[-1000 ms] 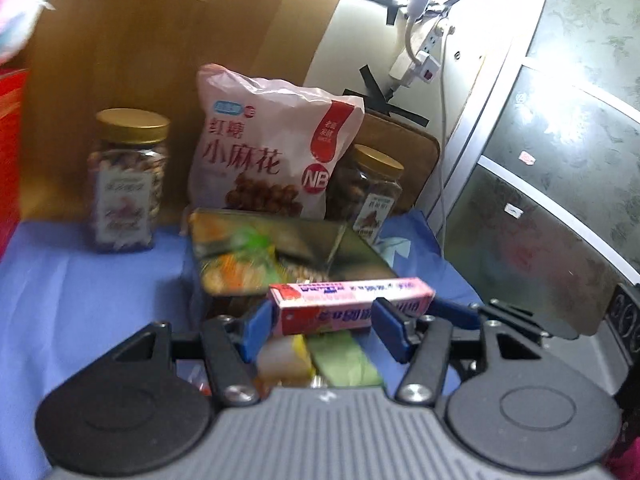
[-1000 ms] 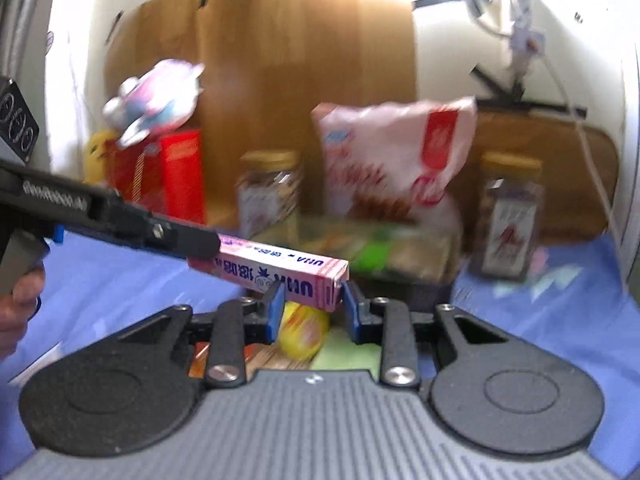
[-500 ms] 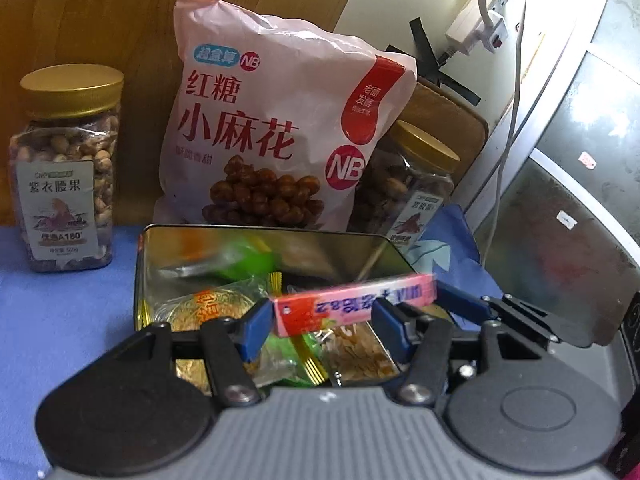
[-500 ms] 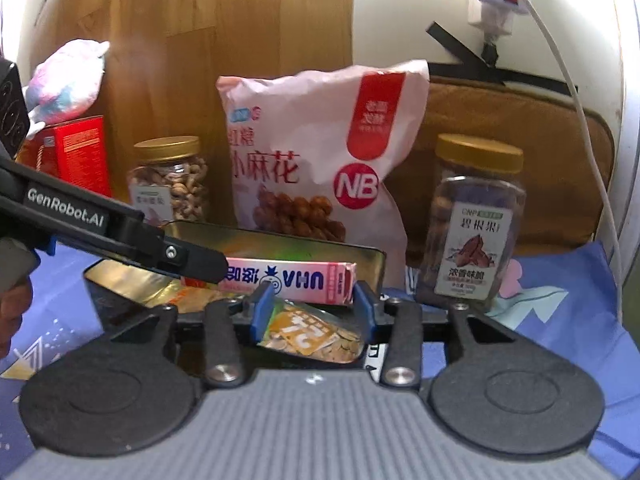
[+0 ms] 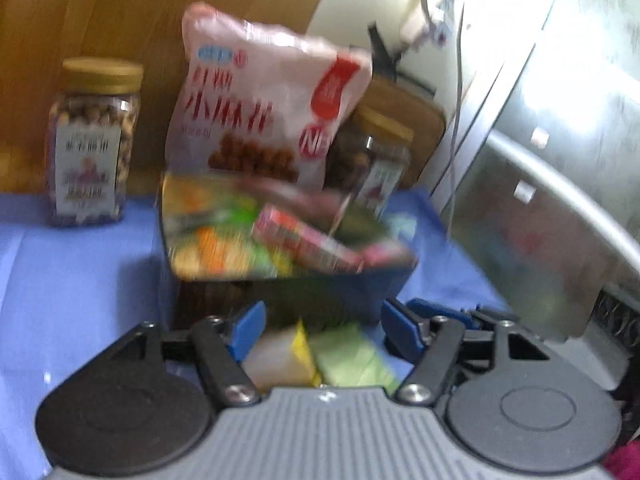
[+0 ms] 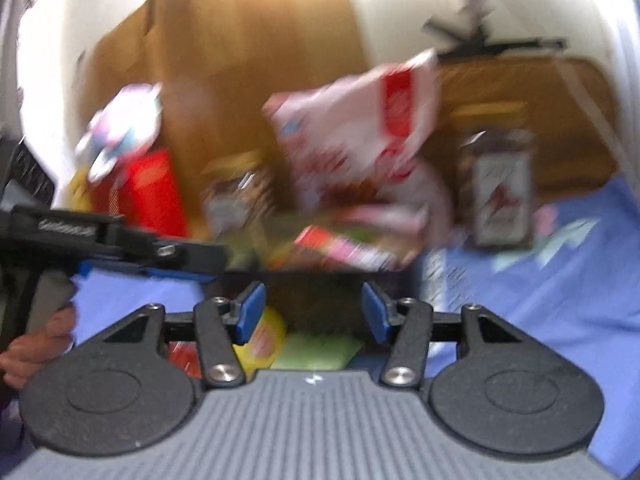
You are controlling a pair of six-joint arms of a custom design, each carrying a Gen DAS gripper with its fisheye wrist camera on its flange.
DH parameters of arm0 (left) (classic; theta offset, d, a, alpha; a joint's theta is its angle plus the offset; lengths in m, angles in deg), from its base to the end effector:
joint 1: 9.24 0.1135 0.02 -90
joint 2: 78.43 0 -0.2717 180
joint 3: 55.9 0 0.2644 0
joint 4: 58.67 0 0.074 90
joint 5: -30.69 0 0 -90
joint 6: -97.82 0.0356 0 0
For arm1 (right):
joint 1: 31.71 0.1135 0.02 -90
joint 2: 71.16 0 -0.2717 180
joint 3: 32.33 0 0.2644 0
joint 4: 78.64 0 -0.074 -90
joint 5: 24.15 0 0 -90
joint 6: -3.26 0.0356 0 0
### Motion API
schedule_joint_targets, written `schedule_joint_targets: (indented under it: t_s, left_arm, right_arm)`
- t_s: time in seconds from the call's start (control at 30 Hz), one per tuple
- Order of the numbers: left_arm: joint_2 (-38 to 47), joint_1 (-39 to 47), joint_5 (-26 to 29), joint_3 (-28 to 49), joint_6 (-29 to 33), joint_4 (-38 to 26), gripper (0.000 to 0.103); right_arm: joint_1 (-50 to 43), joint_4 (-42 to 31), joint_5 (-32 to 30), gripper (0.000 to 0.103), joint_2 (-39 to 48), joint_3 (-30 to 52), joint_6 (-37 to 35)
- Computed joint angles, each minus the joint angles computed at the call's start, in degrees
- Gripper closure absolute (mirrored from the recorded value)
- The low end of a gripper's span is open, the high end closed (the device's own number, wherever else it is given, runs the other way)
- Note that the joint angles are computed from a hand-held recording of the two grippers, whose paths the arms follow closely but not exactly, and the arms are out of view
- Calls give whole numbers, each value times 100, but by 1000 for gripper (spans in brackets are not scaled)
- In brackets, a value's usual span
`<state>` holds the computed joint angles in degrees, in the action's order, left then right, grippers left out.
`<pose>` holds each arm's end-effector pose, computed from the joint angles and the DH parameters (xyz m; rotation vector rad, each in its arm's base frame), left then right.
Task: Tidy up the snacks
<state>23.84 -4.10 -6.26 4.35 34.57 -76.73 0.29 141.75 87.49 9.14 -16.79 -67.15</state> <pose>0.3230 0.0005 0.1193 0.7163 2.1531 -0.9144 0.1634 0.0866 0.0980 0.0282 1.9703 0.2122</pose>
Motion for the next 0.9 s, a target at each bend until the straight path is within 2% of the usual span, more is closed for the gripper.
schedule_joint_targets:
  t_s: [0.1,0.17,0.23,0.3,0.33,0.37,0.47,0.57,0.67,0.77,0.9]
  left_arm:
    - [212,-156,-427,16,-33,57,37]
    - [366,-291,-779,50,-218,227,36]
    - [570,-369,-859,182,-279,172,36]
    - [698,-465,-966,238,-425,221,42]
    - [681,-478,-977,186,-460,320,47]
    - [685,-486,-1004,197,-459,311,56]
    - [737,-323,-804,291,-487,-4,57]
    - [504,-24,-517,137,-197,-330,57]
    - [263,516,-64,21,387,-978,57]
    - [343,1257,336,228,1407,-2305,56]
    - [726,2010,270,587,2501,-3765,56]
  right_arm:
    - [298,-494,101,49,409,440,-191]
    - [296,-700,138,55,647,649,-278]
    - [286,-760,242,55,912,776,-235]
    - [255,-646,307,55,996,759,-222]
    - [241,-656,297,55,957,737,-190]
    - [236,-686,296,55,920,729,-144]
    - [438,-765,491,55,832,669,17]
    - [811,-829,703,54,575,523,204]
    - [1332,-851,930,54,266,388,311]
    - [1876,-915,973,54,92,386,355]
    - [2344,-792,492,54,448,576,523]
